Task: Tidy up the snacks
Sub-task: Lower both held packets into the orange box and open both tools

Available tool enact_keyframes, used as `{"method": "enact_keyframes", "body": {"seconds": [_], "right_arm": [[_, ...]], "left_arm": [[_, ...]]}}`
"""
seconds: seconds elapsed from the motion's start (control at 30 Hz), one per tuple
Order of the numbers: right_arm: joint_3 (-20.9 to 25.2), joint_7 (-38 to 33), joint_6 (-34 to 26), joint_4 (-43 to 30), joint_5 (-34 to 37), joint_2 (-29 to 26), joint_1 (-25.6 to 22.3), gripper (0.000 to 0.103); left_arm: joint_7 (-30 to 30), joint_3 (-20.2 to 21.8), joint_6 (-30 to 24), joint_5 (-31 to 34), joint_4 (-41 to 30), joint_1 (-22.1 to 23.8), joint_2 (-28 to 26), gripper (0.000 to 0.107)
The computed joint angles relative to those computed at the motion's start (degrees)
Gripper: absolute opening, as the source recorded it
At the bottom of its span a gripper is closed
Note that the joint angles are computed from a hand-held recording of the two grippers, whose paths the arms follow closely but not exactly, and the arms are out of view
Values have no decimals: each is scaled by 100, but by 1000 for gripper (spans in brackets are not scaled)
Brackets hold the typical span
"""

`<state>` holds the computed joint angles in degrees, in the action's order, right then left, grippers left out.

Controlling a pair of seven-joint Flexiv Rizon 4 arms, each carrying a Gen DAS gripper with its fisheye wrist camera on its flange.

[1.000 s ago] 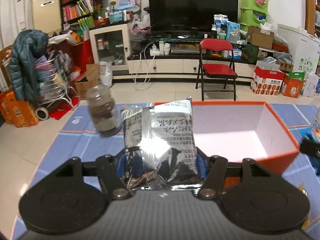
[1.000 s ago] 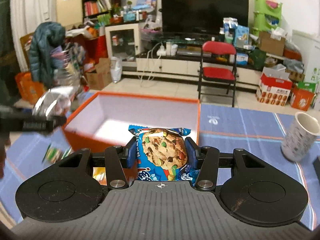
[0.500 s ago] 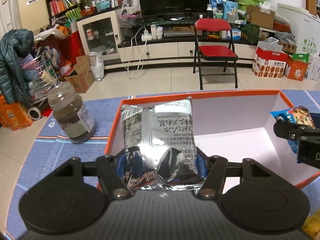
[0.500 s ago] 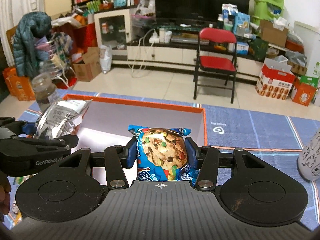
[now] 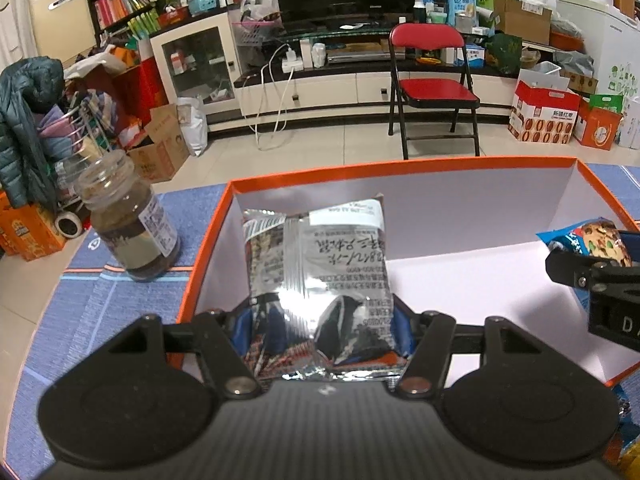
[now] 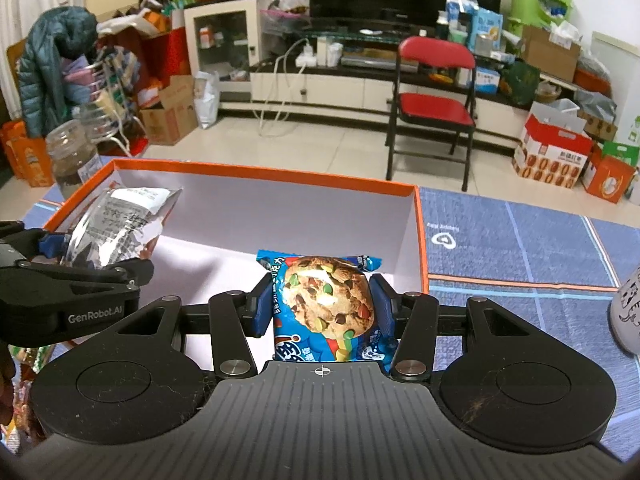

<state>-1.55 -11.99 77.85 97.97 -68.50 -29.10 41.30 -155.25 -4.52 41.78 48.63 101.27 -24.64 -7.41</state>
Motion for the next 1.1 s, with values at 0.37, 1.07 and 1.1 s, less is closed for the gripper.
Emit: {"method": "enact_keyframes", "body": {"seconds": [0.37,1.07,1.1], "right_arm": [[-1,8,6,-28,-39,-25,9,35],[-127,271,106,15,-215,98,100,57],[-233,574,149,72,-536,208,131,57]], "left_arm": [[4,15,-91,85,-77,-52,-90,63],[63,-44,-592,499,-232,-276,-79,102],[42,-53,-642,517,-211,-295,-5,102]]}}
